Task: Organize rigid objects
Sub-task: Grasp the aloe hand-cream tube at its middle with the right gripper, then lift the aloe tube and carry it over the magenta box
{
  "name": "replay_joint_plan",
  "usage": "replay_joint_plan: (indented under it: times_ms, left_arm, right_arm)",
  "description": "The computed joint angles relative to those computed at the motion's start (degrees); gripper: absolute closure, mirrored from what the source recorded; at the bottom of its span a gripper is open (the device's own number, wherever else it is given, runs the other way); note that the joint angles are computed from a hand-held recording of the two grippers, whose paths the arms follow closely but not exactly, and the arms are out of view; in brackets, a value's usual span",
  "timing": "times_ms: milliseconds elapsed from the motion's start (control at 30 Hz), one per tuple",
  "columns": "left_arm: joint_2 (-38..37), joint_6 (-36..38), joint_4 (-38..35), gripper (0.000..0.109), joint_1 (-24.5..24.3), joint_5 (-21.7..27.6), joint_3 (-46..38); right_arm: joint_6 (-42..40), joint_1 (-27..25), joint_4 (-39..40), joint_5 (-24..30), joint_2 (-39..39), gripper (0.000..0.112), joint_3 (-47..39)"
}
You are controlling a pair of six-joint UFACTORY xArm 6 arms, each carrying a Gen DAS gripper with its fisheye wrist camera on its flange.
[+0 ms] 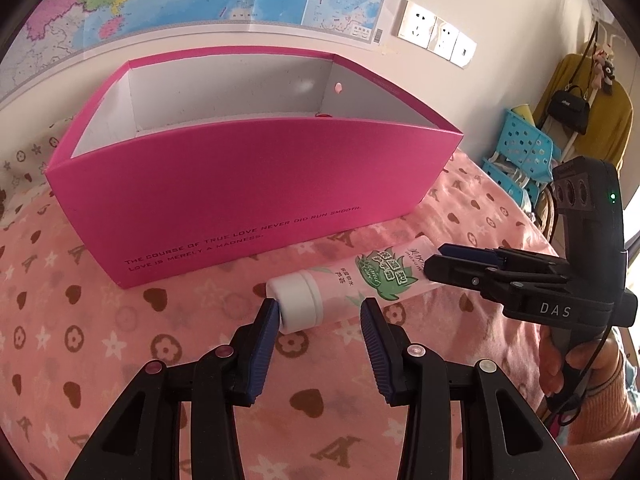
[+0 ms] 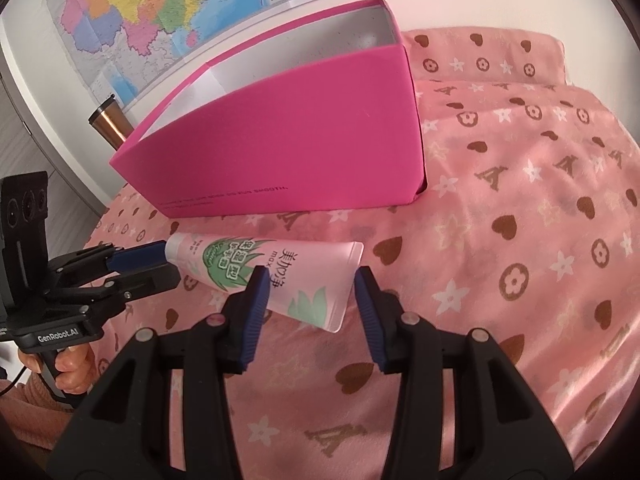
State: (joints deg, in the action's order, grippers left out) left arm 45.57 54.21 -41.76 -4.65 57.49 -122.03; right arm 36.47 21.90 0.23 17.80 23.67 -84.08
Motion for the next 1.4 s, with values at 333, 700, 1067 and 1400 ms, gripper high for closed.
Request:
replay_joint_plan:
  times_ms: [333, 700, 1067, 1400]
  left_arm:
    - [-1.8, 1.3, -1.1, 0.067, -0.1, -0.8, 2.2]
    - [-4.3, 3.3, -2.7, 0.067, -0.1, -2.1, 5.2]
    - [-5.3, 4.5, -4.1, 0.067, 0.0, -2.2, 6.0]
    - [-6.4, 6.0, -6.2, 0.067, 0.0, -2.5, 6.8]
  right_arm:
    - [3.1, 0.0, -4.7, 0.4, -1.4, 0.065, 0.7]
    - [6.2, 0.1, -9.0, 0.8, -2.9, 0.065, 1.1]
    - [7.9, 0.0, -11.6, 0.4, -3.8, 0.065, 1.8]
    - [10.4, -0.3, -14.9, 0.1, -5.0, 0.065, 2.4]
